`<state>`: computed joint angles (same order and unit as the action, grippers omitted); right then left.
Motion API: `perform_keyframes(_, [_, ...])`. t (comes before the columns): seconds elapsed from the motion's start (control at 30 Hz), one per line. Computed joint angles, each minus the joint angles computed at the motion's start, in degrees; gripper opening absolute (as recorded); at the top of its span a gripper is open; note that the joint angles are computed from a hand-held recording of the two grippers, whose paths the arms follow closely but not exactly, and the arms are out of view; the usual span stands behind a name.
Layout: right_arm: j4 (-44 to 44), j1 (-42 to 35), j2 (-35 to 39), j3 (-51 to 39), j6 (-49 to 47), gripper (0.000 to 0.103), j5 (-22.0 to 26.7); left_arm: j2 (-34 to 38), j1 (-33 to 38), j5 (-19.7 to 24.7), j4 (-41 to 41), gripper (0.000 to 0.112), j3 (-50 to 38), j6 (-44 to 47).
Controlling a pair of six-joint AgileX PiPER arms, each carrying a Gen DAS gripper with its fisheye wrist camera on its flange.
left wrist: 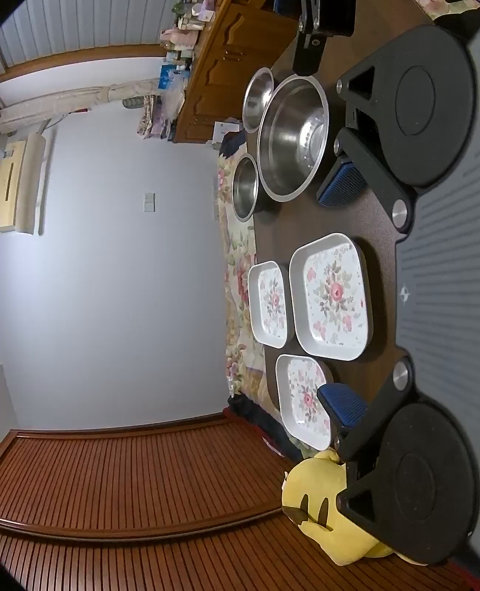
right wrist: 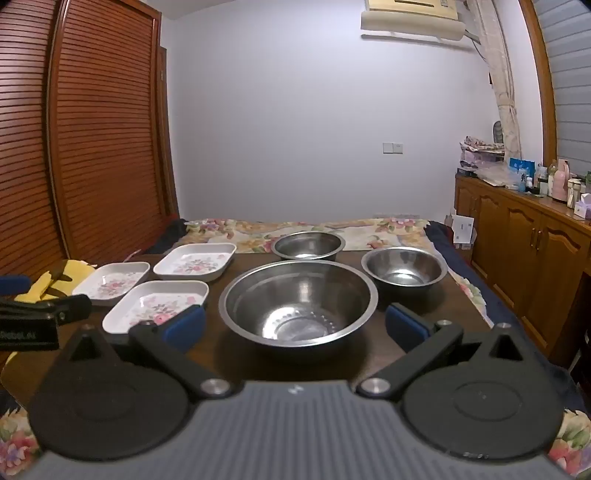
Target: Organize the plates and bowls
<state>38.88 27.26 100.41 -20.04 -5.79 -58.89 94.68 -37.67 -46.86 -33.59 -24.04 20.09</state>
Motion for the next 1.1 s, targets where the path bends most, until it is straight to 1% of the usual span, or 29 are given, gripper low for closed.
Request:
perform_keyframes(0.13, [0.85,0.51,0.25,-0.13,-0.87,0.103,-0.16,-0.15,-0.35,0.35,-0.83,0.103,-0.17,0.70])
perform_keyframes(0.2, [1.26,0.28,-0.94,-0.29,-1.67,0.103,0.92,-0.31,-0.72,0.41,-1.54,0.103,-0.24,1.22])
perform_keyframes(0.23, [1.13,0.18,-1.09,-0.26,-1.79,0.103,1.17,-0.33,0.39,0.93,0.12,0.103,-0.33,0.32])
perform_keyframes(0.3, [-0.02,-0.27,-0.22,0.40,-0.52,0.103,-0.13,-0.38,0.40,0.87,0.11,0.103,-0.30,0.36])
perform_keyframes(0.47, [0.13,0.03,0.08,0.45,-0.20,0.103,-0.65,-0.52,0.76,1.43,0.29,0.103,-0.55,0.48])
perform_keyframes(0.53, [0.78,0.50,0.13,0.27,-0.66,0.103,-0.50,-0.37,0.39,0.58,0.37,0.103,-0.04,0.08])
perform_keyframes(0.8, [2.08,1.35,0.33,0.27,-1.36,0.103,-1.32,-0.37,0.55,0.88,0.65,0.103,-0.29,0.23])
perform_keyframes(0.9, [2.14,1.47,0.39,0.23,-1.27,0.103,-1.47,-0.38,0.34,0.14,0.75,0.103,0.30,0.03])
perform_keyframes(1.1, [2.03,1.55,0.28,0.41,-1.05,0.103,-1.50,-0.39,0.27,0.12,0.63,0.103,0.28,0.17])
